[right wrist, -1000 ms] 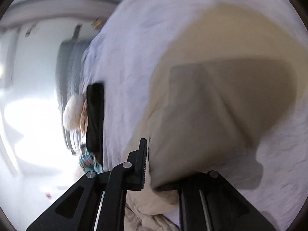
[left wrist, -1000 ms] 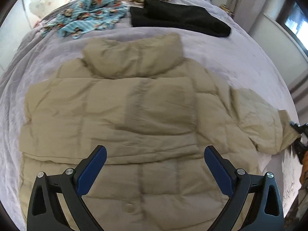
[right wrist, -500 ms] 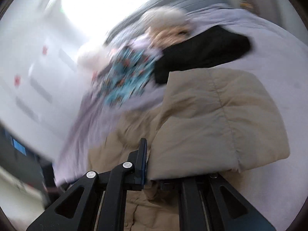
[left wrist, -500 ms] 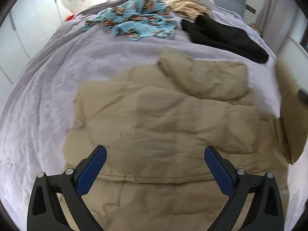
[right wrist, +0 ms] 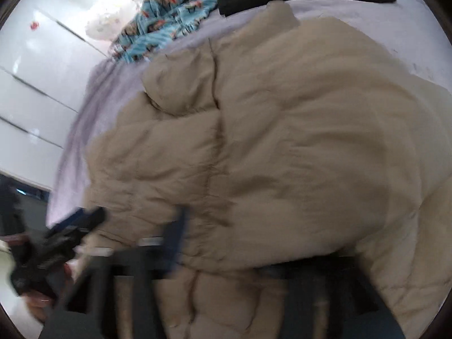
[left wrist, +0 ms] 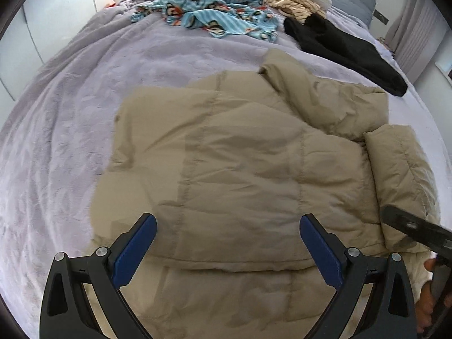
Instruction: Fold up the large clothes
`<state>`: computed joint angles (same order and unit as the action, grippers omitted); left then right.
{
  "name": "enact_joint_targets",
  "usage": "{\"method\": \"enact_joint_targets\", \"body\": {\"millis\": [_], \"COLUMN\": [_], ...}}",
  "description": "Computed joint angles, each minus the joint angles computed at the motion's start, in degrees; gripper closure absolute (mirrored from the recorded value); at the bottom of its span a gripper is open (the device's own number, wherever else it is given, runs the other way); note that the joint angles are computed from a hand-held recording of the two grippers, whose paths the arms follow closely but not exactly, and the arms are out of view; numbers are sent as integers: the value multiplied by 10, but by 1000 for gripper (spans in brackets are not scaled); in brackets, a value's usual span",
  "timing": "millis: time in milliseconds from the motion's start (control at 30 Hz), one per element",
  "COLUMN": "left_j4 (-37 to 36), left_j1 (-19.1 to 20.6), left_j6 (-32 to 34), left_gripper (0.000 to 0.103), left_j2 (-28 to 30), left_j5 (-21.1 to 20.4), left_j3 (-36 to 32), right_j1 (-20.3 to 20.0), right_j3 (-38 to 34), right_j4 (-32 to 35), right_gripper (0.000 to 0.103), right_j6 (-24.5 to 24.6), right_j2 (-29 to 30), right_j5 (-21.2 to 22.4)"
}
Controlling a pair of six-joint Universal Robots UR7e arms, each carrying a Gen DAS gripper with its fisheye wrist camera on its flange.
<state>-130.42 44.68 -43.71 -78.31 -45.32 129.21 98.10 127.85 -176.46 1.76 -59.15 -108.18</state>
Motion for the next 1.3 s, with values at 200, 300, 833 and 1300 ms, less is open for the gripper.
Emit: {"method": "enact_joint_targets", "body": {"millis": [200,300,833,1300], "left_j4": [-84,-118,-229,-202], "left_j1": [17,28,138,145], "left_j6": [55,76,116,133], "left_gripper": [2,2,2,7], "left_j2": [21,22,-46,58], "left_j5": [-40,-62,-279,-367], "left_j3": [-11,-13,0,-52], "right_j1": [-20,-50,88,31], "right_j3": [70,82,-40,116], "right_j4": [-75,-112,-16,17], "right_gripper": [23,33,85,55], "right_j6": [74,120,-52,7], "right_j2": [-89,-106,49,-127], "right_j5": [31,32,0,15]}}
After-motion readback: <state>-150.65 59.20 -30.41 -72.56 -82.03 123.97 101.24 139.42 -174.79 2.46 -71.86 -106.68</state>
